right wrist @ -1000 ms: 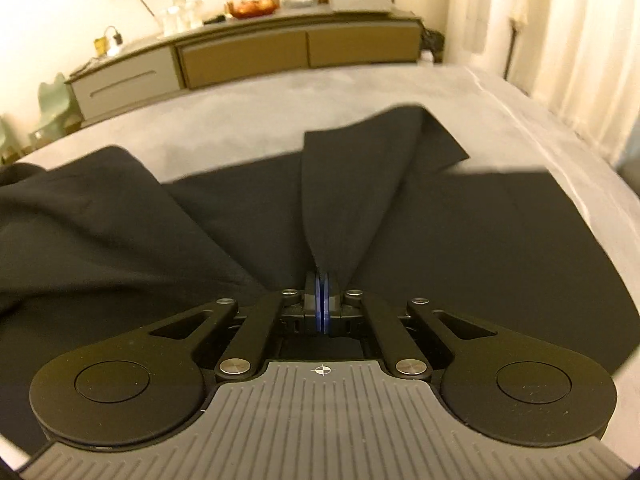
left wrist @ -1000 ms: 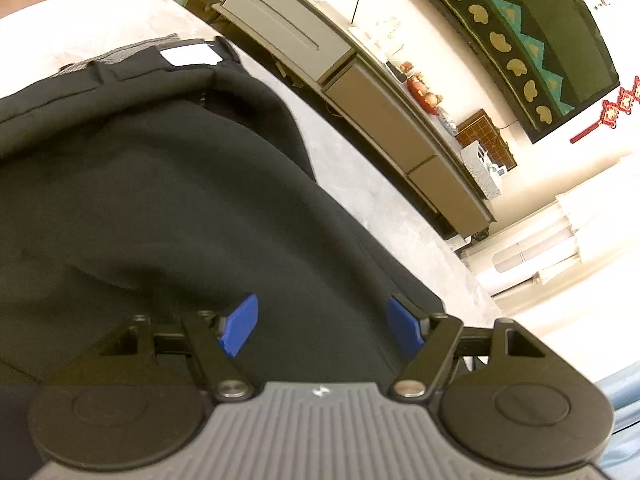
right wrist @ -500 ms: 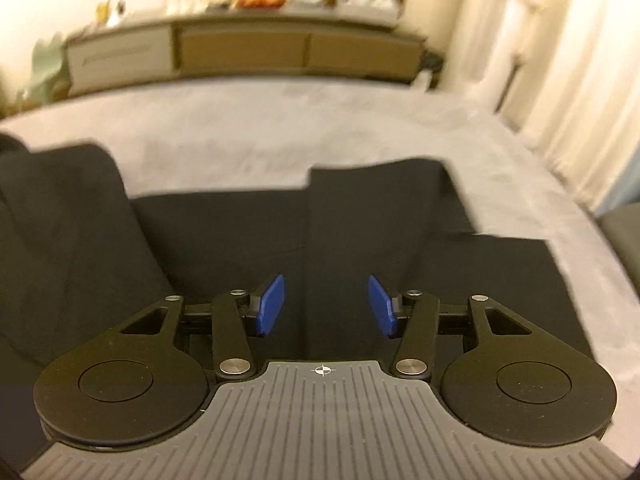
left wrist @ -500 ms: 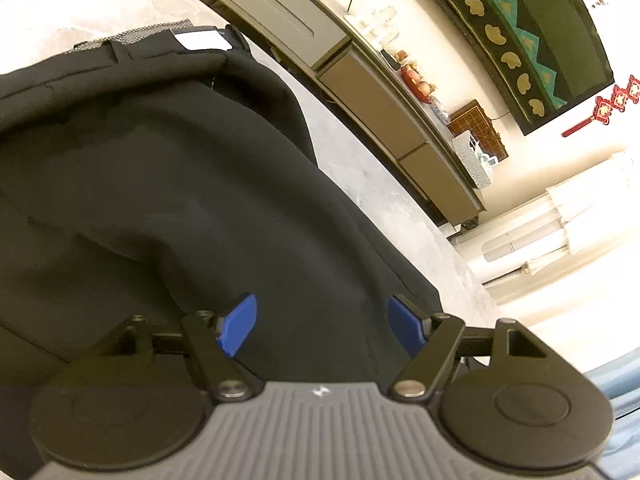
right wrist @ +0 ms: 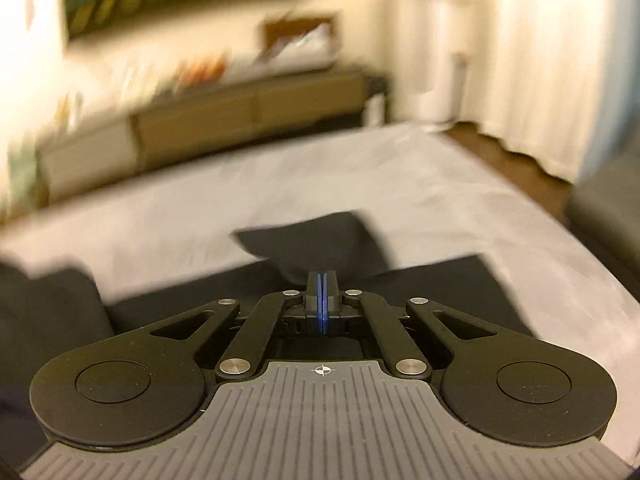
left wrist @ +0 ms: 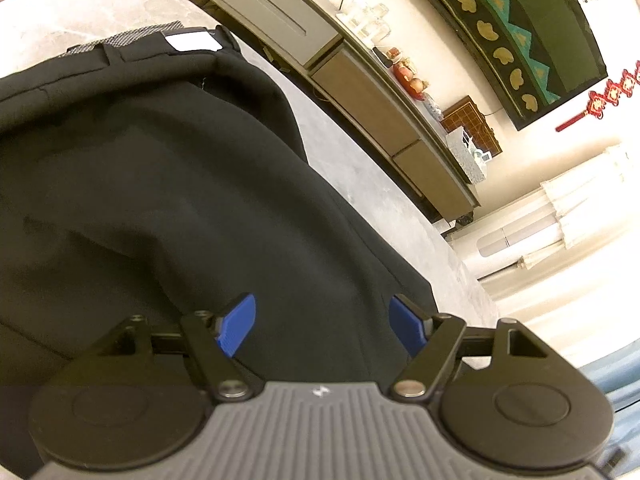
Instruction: Fold clothes
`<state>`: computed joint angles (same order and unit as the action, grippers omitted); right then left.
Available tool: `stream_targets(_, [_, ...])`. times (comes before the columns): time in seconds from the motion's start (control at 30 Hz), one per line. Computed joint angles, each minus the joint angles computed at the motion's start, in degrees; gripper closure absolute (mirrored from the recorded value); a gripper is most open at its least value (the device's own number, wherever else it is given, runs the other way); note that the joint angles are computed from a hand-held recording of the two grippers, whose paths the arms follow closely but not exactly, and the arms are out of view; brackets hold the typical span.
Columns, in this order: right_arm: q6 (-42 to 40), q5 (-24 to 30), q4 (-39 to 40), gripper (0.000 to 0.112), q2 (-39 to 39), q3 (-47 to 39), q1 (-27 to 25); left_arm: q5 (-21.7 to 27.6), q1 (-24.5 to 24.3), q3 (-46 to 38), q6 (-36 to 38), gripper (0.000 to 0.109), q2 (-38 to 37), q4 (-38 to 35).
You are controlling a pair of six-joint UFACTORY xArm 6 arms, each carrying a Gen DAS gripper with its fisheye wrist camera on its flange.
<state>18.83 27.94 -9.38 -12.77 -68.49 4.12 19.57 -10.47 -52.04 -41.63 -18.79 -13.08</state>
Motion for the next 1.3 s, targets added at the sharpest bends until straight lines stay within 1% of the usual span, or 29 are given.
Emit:
stream_targets(0.13, [-3.8, 2.4, 4.4, 0.112, -7.8, 10.7, -5.3, 0.4, -1.1, 0.9, -1.6, 0.033, -0.9, 3.5])
stream_targets(0.17, [-5.2, 2.7, 6.2, 0.109, -9.1, 12.5, -6.4, 0.5, -1.5, 1.7, -2.1, 0.033, -1.5, 4.3])
stream_targets(0.2, [-7.4, 2.2, 9.6, 0.1, -9.1, 12.9, -6.7, 0.5, -1.9, 2.5, -2.7, 0.033, -2.3, 5.0])
stream_targets(0.23, [-9.6, 1.8, 13.1, 0.099, -9.1, 13.2, -6.9, 0.4, -2.3, 3.7, -3.4, 0.033, -3.3, 5.4])
stream_targets(0.27, [-11.9, 1.5, 16.6, 0.094, -9.0, 13.5, -7.2, 0.2, -2.8, 5.0, -4.0, 0.033, -4.3, 5.1])
stream_targets(0.3, [-14.3, 1.3, 20.2, 0.075, -9.0, 13.8, -7.4, -0.1, -3.3, 6.2, -4.6, 0.033, -5.3, 4.6])
stream_targets(0.37, [-18.5, 1.3, 28.1, 0.046, -7.1, 12.1, -7.3, -0.6, -3.5, 7.9, -4.8, 0.033, -6.4, 3.0])
stream_targets(0.43, [-19.8, 1.9, 35.9, 0.045, -2.8, 8.4, -7.7, -0.7, -3.6, 9.0, -4.9, 0.033, -6.9, 1.7])
stream_targets(0.5, [-22.5, 4.1, 47.2, 0.045, 1.7, 4.3, -8.9, -0.3, -3.2, 9.0, -5.1, 0.033, -6.6, 2.3])
stream_targets(0.53, [-21.6, 6.0, 50.1, 0.046, 4.1, 2.2, -9.4, -0.3, -2.9, 8.9, -5.0, 0.033, -6.4, 2.4])
stream_targets(0.57, [-20.1, 6.4, 50.6, 0.046, 6.2, 0.8, -9.4, -0.6, -2.9, 8.7, -4.4, 0.033, -6.1, 1.8])
stream_targets(0.67, [-15.3, 5.1, 46.4, 0.048, 11.2, -3.1, -8.6, -2.0, -3.3, 7.6, -1.9, 0.032, -4.6, -1.0])
stream_targets(0.7, [-13.7, 5.0, 45.0, 0.053, 12.8, -4.5, -8.5, -2.4, -3.5, 7.1, -0.3, 0.032, -3.9, -2.7])
stream_targets(0.73, [-14.0, 4.8, 44.9, 0.057, 14.0, -5.6, -8.4, -2.6, -3.8, 6.4, 1.2, 0.031, -3.1, -4.4])
stream_targets(0.77, [-14.2, 4.6, 44.8, 0.071, 15.2, -6.7, -8.3, -2.8, -4.1, 5.7, 2.5, 0.031, -2.2, -5.7])
stream_targets(0.8, [-14.7, 4.9, 45.2, 0.09, 16.4, -7.9, -8.3, -2.9, -4.4, 5.0, 3.7, 0.031, -1.2, -6.9])
stream_targets(0.87, [-16.9, 7.1, 48.1, 0.108, 19.1, -10.8, -8.6, -2.9, -4.8, 3.6, 5.1, 0.031, 0.6, -8.4])
stream_targets(0.93, [-19.8, 5.8, 49.8, 0.111, 19.8, -11.4, -8.2, -3.5, -4.9, 3.2, 4.2, 0.031, 1.5, -7.8])
stream_targets(0.97, [-22.0, 4.5, 51.5, 0.112, 19.1, -10.9, -7.9, -3.7, -4.9, 3.2, 3.2, 0.031, 1.8, -7.0])
stream_targets(1.0, [-25.2, 2.6, 55.1, 0.112, 16.5, -9.1, -7.7, -4.0, -4.9, 3.5, 2.3, 0.031, 1.5, -6.5])
stream_targets(1.03, [-30.6, 0.4, 61.1, 0.112, 13.7, -7.1, -7.5, -4.4, -4.8, 4.0, 1.4, 0.031, 1.0, -6.0])
stream_targets(1.07, [-35.3, -1.7, 66.4, 0.112, 9.4, -4.1, -7.2, -4.7, -4.7, 4.4, 0.4, 0.031, 0.6, -5.5])
stream_targets(1.1, [-39.2, -3.5, 69.3, 0.112, 3.4, 0.2, -7.0, -5.0, -4.6, 4.9, -0.5, 0.03, 0.1, -5.0])
stream_targets(1.13, [-41.7, -4.8, 69.8, 0.112, -2.2, 5.2, -7.2, -5.1, -4.7, 5.0, 0.0, 0.03, 0.0, -5.8])
stream_targets(1.17, [-42.0, -5.5, 67.9, 0.112, -6.6, 9.5, -7.6, -5.1, -4.9, 5.0, 0.9, 0.029, -0.1, -7.0])
stream_targets(1.2, [-40.1, -4.7, 63.6, 0.112, -8.7, 13.3, -8.7, -5.1, -5.0, 5.0, 1.9, 0.029, -0.1, -8.1])
stream_targets(1.23, [-35.8, -3.2, 57.6, 0.112, -10.0, 16.0, -9.9, -5.1, -5.3, 5.1, 2.6, 0.029, -0.1, -8.9])
stream_targets(1.27, [-31.0, -0.6, 53.9, 0.112, -9.9, 16.6, -11.0, -4.8, -5.5, 5.3, 2.6, 0.029, -0.2, -8.9])
stream_targets(1.3, [-28.5, 2.0, 52.5, 0.112, -9.6, 17.0, -12.1, -4.5, -5.5, 5.6, 1.4, 0.029, -0.4, -7.5])
